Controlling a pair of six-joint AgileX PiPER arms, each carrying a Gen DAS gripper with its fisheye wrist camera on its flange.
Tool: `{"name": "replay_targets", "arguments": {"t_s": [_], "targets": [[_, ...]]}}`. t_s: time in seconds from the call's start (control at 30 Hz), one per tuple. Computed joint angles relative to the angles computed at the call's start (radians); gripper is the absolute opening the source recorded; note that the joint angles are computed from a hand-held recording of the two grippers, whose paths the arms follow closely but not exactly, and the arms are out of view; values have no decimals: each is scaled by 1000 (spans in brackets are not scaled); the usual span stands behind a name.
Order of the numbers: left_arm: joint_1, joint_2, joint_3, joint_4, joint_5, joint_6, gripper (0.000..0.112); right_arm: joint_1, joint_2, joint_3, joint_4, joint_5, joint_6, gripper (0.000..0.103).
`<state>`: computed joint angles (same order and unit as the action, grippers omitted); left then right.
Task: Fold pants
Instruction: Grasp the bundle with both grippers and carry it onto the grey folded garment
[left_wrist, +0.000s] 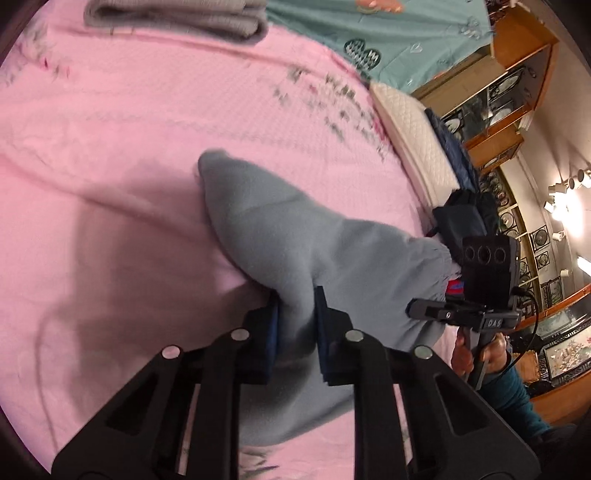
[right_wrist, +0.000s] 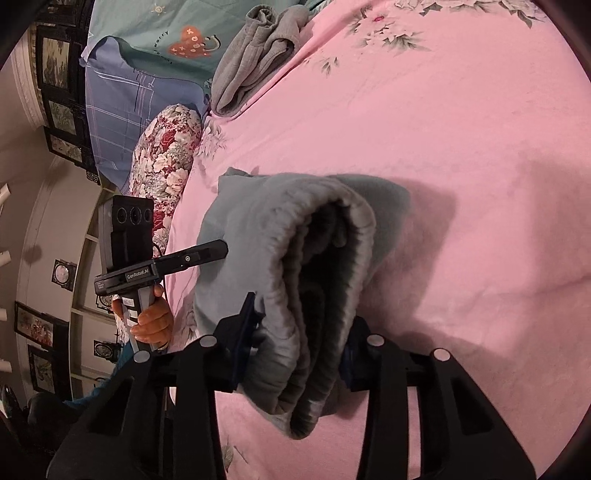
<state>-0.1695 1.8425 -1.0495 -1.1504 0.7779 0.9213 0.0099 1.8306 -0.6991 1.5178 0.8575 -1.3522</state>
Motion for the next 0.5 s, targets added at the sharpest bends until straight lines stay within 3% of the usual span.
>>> {"name": "replay_targets", "arguments": {"t_s": [0.13, 0.23, 0.37, 0.5], "targets": [[-3, -181, 41, -15, -26, 6, 16, 56, -137, 25, 20, -15, 8, 32], [29, -288, -30, 43, -13, -87, 16, 124, -267, -34, -28, -67, 99, 31], [96, -302, -282, 199, 41, -308, 16, 190, -333, -262, -159, -115, 295, 29], [145, -199, -626, 342, 101, -534, 16, 264, -241, -628, -352, -146, 545, 28]]}}
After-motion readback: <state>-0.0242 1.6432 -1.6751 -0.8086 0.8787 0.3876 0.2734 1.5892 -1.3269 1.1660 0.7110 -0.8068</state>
